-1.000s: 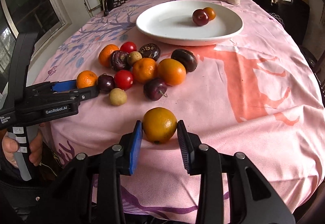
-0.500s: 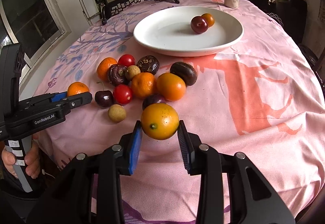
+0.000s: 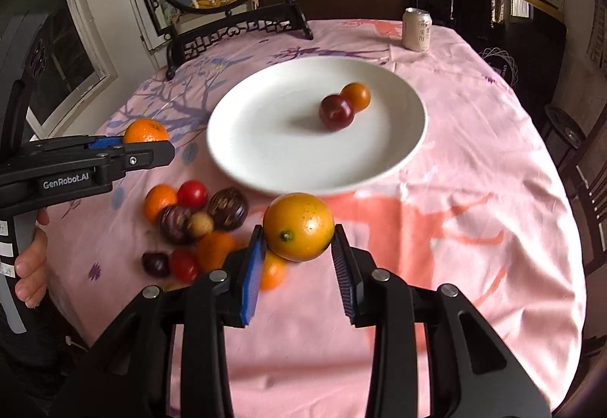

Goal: Organize fruits
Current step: 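Place the orange and tangerine on the white plate, opening both tools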

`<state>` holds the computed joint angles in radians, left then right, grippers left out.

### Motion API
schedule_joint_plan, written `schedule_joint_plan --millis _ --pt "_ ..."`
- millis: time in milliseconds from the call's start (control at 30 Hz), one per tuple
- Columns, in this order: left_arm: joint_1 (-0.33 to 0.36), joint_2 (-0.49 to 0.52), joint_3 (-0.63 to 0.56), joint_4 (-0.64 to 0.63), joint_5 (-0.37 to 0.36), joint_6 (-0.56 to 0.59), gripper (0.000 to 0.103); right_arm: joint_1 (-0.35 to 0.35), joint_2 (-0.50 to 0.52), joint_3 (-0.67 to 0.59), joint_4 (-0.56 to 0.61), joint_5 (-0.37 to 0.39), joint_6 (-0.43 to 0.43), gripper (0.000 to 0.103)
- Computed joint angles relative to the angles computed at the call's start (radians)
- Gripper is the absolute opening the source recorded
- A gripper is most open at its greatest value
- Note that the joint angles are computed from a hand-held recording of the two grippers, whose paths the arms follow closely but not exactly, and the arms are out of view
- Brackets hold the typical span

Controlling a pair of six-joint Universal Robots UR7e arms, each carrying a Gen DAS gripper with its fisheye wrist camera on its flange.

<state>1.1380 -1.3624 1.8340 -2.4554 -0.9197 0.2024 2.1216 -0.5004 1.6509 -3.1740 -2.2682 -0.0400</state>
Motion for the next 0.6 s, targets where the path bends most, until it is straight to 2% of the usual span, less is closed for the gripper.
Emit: schedule_joint_plan --millis 133,267,467,500,533,567,600 --pt "0.025 0.180 -0.191 0.031 0.012 -0.058 0.040 -0.044 0.054 -0.167 0.089 -0.051 -0.042 0.036" --pt "0.059 0.319 -0.349 0.114 0.001 -0.118 0.040 -0.093 0.103 -0.296 0.210 -0.083 -0.019 0.035" --pt "0.073 0.409 -0.451 0.143 0.013 -0.118 0.042 -0.126 0.144 -0.401 0.282 -0.092 -0.037 0.036" --pt "0.071 0.415 -0.457 0.129 0.021 -0.111 0.051 -0.127 0.152 -0.414 0.281 -0.101 -0.041 0.036" --pt "0.067 0.415 -0.457 0.111 0.027 -0.105 0.058 -0.128 0.161 -0.427 0.279 -0.112 -0.041 0.043" --pt "0.064 0.407 -0.450 0.088 0.025 -0.098 0.066 -0.127 0.163 -0.431 0.274 -0.122 -0.042 0.058" --pt "0.060 0.387 -0.435 0.064 0.014 -0.089 0.066 -0.123 0.160 -0.423 0.255 -0.129 -0.048 0.059"
